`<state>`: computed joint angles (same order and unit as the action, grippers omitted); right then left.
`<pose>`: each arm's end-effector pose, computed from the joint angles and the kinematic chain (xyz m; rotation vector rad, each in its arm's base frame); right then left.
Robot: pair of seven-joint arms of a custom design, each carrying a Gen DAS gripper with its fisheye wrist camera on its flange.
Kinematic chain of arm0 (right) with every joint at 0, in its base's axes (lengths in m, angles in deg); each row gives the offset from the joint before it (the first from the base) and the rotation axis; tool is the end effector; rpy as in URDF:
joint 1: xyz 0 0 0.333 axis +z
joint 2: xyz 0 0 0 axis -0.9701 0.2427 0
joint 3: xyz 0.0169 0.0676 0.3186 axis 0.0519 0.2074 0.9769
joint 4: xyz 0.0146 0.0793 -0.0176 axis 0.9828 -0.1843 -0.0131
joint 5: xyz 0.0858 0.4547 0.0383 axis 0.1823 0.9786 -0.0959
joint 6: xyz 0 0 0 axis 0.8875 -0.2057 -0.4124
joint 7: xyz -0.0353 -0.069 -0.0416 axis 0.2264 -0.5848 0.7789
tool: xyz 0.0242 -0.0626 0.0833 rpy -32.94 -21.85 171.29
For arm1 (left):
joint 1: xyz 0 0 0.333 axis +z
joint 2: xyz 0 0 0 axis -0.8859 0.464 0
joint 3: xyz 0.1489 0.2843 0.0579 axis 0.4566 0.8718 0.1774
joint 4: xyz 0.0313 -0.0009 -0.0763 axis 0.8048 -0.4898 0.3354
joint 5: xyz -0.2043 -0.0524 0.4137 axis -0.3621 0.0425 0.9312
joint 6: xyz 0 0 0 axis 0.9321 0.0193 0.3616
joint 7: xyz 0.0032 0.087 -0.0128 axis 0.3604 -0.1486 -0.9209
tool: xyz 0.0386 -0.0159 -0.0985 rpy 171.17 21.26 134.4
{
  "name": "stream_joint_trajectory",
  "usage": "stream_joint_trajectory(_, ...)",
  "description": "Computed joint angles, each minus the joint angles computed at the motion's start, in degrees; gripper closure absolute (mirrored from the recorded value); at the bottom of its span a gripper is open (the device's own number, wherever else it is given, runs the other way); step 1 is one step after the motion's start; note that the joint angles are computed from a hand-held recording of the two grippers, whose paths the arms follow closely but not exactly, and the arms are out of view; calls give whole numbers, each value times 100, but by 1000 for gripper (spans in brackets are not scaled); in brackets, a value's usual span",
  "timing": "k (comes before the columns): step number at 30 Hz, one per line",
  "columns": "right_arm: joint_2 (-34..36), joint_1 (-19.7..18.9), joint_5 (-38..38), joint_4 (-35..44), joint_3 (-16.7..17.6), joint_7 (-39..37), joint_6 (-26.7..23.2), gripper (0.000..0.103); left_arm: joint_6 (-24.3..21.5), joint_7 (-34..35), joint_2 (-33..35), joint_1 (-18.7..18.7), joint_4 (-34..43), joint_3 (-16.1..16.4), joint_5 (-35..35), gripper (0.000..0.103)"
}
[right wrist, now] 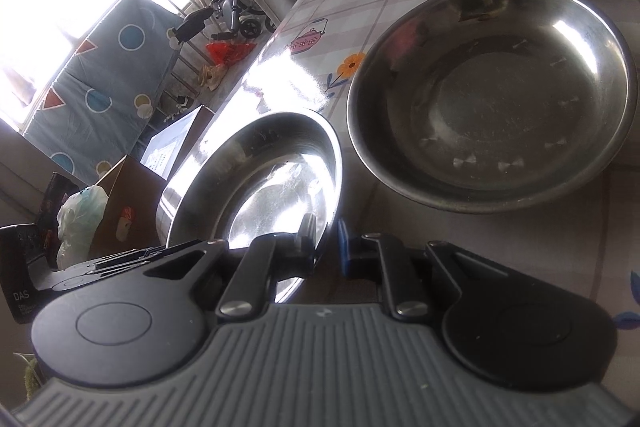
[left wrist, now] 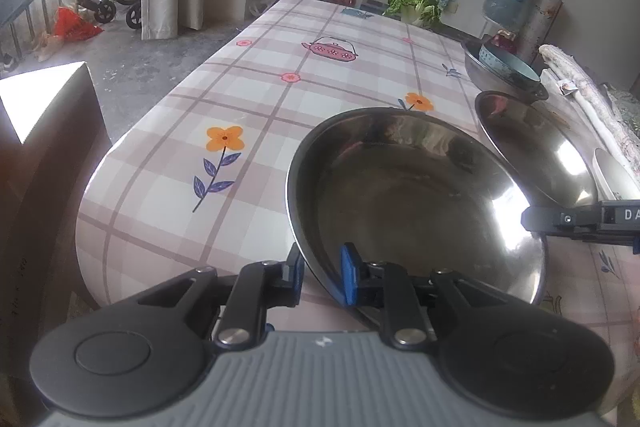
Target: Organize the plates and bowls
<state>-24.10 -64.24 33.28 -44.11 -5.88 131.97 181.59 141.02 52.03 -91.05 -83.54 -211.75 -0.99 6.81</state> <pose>0.5665 0.1163 0.4744 -1.8759 1.3110 0.2583 0.4425 -0.3992 0.4991 -2.1190 1.4826 -0.7019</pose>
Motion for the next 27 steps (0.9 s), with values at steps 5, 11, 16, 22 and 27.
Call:
stream_joint_trajectory(5,-78,56,-98,-79,71,-78,312,91,-182,121,98,23,108,37,13,82)
stream_joint_trajectory(11,-98,149,-200,-135,88,-108,542,92,266,46,-40,50,-99,98,-25,82)
stream_joint_trajectory(16,-177,141,-248,-169,24,-96,373,93,493,215,-173,93,-259,142,-308,82)
stream_joint_trajectory(22,-146,192,-343,-152,79,-120,663,92,-42,636,124,137,159,142,-449,82)
stream_joint_trajectory(27,-84,232,-391,-144,122,-78,862,93,-105,662,260,130,291,163,-382,82)
